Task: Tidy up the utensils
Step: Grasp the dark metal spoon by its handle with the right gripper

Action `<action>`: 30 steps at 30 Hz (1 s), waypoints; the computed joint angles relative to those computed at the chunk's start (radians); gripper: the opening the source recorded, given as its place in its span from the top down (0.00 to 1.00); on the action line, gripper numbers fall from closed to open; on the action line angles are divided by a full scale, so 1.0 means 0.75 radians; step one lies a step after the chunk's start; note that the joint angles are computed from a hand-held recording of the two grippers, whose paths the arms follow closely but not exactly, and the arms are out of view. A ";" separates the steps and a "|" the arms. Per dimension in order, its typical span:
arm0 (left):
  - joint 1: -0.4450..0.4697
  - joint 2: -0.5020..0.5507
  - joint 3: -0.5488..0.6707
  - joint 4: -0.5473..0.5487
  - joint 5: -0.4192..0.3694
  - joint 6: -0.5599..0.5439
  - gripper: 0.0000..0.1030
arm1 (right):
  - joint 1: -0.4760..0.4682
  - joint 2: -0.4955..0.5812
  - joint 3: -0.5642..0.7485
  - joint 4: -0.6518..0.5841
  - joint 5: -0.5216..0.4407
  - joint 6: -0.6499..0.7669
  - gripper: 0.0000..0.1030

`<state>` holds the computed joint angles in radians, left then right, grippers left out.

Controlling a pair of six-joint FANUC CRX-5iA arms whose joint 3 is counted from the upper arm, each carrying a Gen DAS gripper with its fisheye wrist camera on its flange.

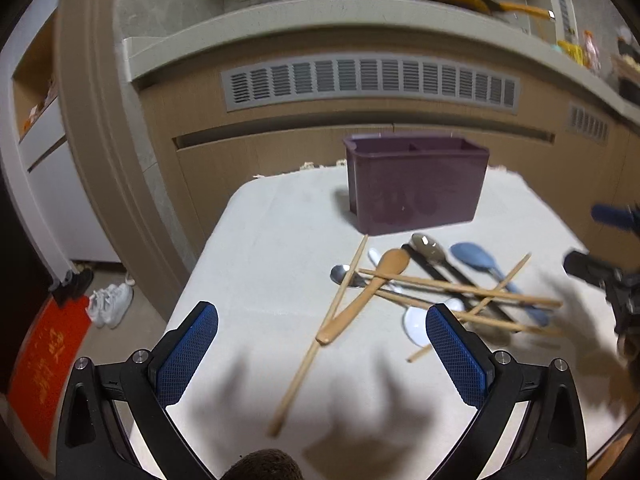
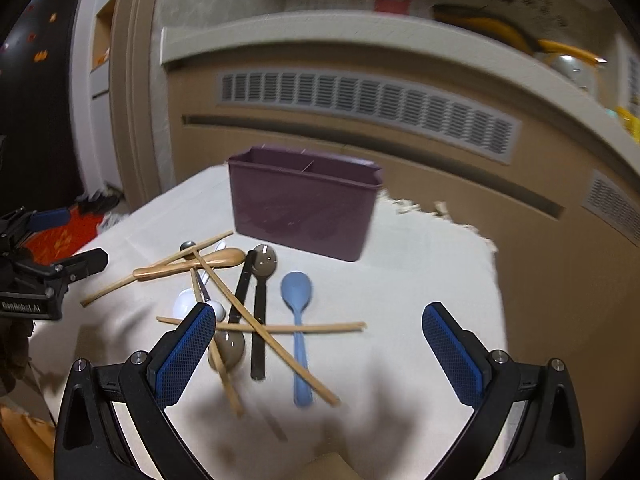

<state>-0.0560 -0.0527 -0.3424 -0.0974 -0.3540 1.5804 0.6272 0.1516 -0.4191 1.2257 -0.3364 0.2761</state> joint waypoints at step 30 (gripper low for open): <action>0.125 0.137 -0.045 0.476 0.172 -0.496 0.00 | 0.053 0.687 1.204 -1.499 -0.699 1.486 0.71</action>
<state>0.0376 0.0503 -0.3762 0.2597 -0.2254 1.2087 0.6666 0.6672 0.4837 0.1014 -0.8608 1.3903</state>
